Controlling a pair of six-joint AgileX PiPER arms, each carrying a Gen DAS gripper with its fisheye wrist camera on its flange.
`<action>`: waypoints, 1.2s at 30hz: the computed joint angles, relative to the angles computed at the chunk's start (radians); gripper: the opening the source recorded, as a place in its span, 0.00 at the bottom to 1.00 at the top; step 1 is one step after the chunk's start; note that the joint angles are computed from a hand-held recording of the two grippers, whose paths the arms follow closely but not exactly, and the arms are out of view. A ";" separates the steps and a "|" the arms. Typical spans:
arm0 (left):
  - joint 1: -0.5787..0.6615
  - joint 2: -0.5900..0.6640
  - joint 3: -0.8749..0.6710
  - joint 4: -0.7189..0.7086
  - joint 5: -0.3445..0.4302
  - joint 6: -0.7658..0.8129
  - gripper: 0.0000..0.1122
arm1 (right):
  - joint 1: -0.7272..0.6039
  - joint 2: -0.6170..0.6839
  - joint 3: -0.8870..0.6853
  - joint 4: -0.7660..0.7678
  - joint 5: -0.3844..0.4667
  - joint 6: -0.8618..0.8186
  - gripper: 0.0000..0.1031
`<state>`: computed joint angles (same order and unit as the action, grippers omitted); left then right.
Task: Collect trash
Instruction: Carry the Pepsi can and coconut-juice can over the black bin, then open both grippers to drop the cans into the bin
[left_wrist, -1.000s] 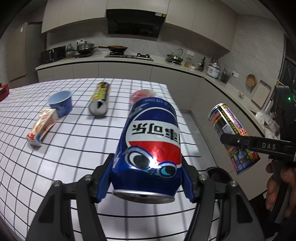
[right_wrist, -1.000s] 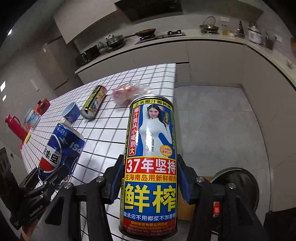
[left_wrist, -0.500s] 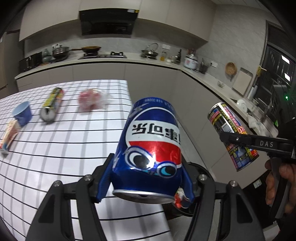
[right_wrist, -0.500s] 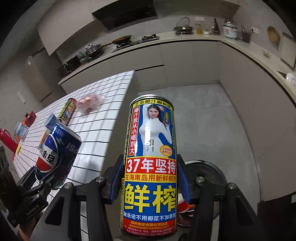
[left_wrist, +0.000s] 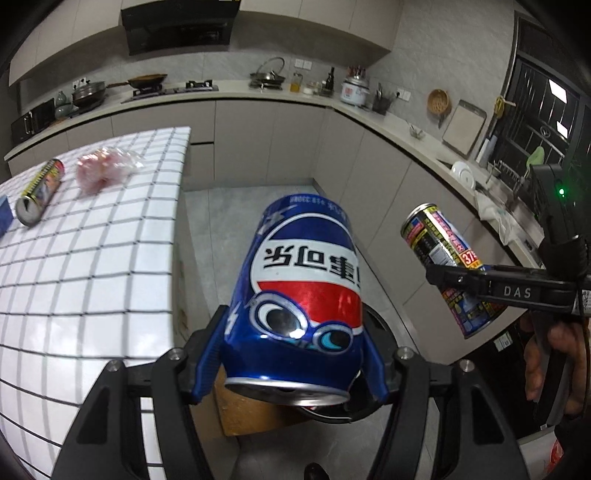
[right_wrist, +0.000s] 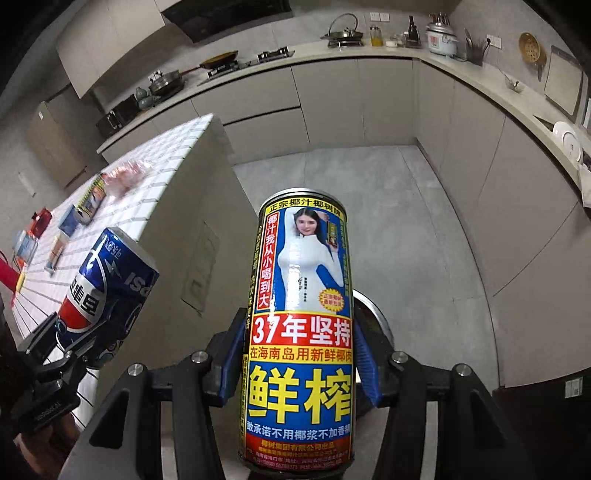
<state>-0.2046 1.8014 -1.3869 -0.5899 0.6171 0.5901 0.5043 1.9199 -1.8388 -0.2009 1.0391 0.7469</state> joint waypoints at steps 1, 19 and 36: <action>-0.020 0.004 0.007 0.019 -0.011 -0.027 0.58 | -0.010 -0.015 0.039 0.010 -0.019 -0.015 0.53; -0.167 0.080 0.127 0.178 -0.109 -0.330 0.58 | -0.129 0.027 0.301 0.266 -0.177 -0.495 0.53; -0.202 0.275 -0.040 0.292 -0.019 -0.509 0.62 | -0.108 0.278 0.132 0.265 -0.129 -0.850 0.55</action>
<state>-0.4071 2.0759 -1.4269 -0.2983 0.5985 0.0812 0.3961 2.1975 -1.7063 0.0637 0.9101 -0.1034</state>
